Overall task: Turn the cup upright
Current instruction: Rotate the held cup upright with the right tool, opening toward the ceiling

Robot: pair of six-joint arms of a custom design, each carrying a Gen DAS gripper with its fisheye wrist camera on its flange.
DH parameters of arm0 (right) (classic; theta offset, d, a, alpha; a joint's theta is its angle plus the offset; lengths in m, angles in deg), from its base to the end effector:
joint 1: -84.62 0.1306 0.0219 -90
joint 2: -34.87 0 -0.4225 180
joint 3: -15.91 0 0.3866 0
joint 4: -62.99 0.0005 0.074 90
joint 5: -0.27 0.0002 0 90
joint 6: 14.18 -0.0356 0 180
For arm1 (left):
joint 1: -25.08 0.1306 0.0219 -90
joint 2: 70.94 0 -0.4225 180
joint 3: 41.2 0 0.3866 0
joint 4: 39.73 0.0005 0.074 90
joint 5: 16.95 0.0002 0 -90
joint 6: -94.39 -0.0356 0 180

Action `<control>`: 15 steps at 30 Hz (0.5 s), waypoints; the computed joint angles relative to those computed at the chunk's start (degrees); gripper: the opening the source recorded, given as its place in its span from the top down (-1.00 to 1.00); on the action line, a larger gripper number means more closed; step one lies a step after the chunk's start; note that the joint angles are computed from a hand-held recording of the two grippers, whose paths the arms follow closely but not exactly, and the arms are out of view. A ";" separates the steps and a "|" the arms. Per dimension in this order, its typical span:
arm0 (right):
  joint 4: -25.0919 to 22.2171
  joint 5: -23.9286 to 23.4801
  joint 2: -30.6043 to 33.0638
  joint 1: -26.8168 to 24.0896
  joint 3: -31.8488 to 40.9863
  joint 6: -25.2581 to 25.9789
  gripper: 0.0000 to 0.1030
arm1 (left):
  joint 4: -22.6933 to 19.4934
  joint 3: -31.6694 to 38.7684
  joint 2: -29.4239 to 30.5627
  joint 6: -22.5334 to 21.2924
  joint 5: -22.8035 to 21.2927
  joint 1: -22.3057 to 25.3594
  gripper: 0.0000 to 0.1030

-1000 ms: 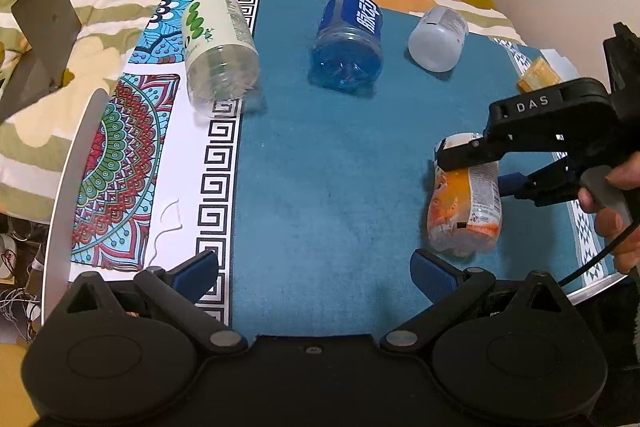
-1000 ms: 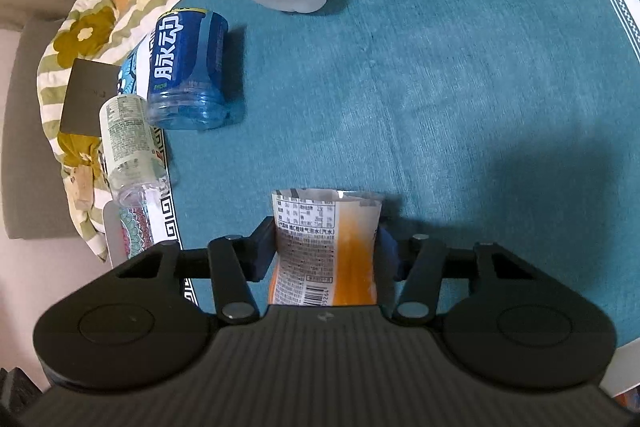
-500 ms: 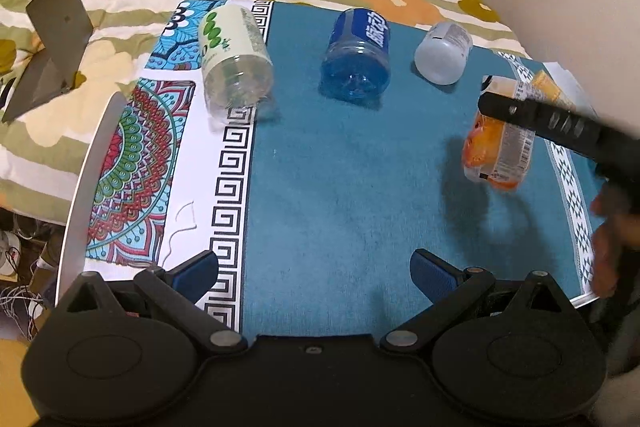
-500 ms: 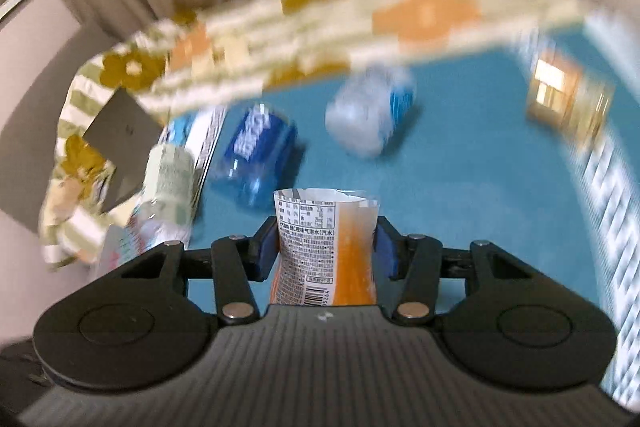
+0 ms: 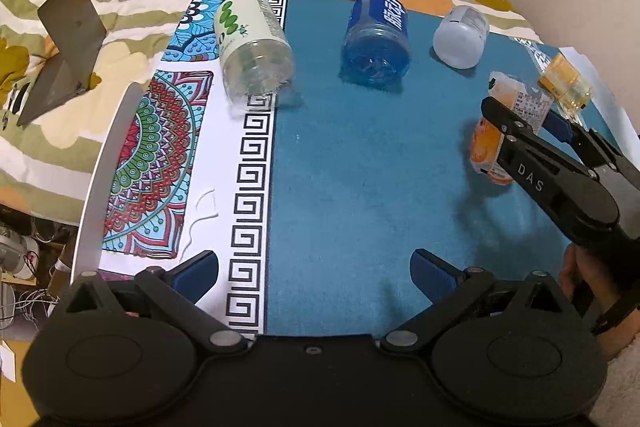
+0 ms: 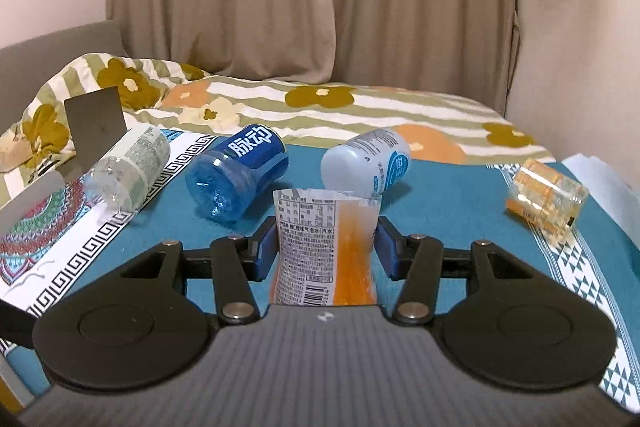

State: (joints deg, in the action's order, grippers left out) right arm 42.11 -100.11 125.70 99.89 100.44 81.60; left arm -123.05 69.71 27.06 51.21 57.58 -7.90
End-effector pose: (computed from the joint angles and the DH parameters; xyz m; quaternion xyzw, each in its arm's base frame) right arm 0.4896 0.1398 0.4607 -0.2016 0.8270 0.1199 0.5109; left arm 0.4190 -0.2612 0.5333 -0.1404 0.9666 -0.0064 0.2144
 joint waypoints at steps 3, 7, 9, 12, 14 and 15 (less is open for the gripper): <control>1.03 -0.73 -0.71 -0.34 -1.24 -0.33 -0.28 | -0.03 0.15 0.25 -0.05 0.25 -0.33 -1.00; -0.39 -1.71 -1.83 -0.90 -1.72 0.44 -0.28 | -0.25 0.49 0.48 -0.15 0.71 -0.64 -1.00; -1.84 -1.83 -2.18 -0.97 -1.46 0.84 -0.28 | -0.45 0.76 0.56 -0.15 0.79 -0.77 -1.00; -4.61 -1.91 -2.39 -1.02 -0.61 1.04 -0.28 | -0.60 1.03 0.61 -0.14 1.00 -0.85 -1.00; -6.40 -1.87 -2.49 -1.00 -0.07 1.33 -0.29 | -0.91 1.23 0.69 0.01 1.07 -0.87 -1.00; -7.48 -1.77 -2.48 -1.02 0.29 1.68 -0.29 | -1.05 1.31 0.69 0.16 1.08 -0.87 -1.00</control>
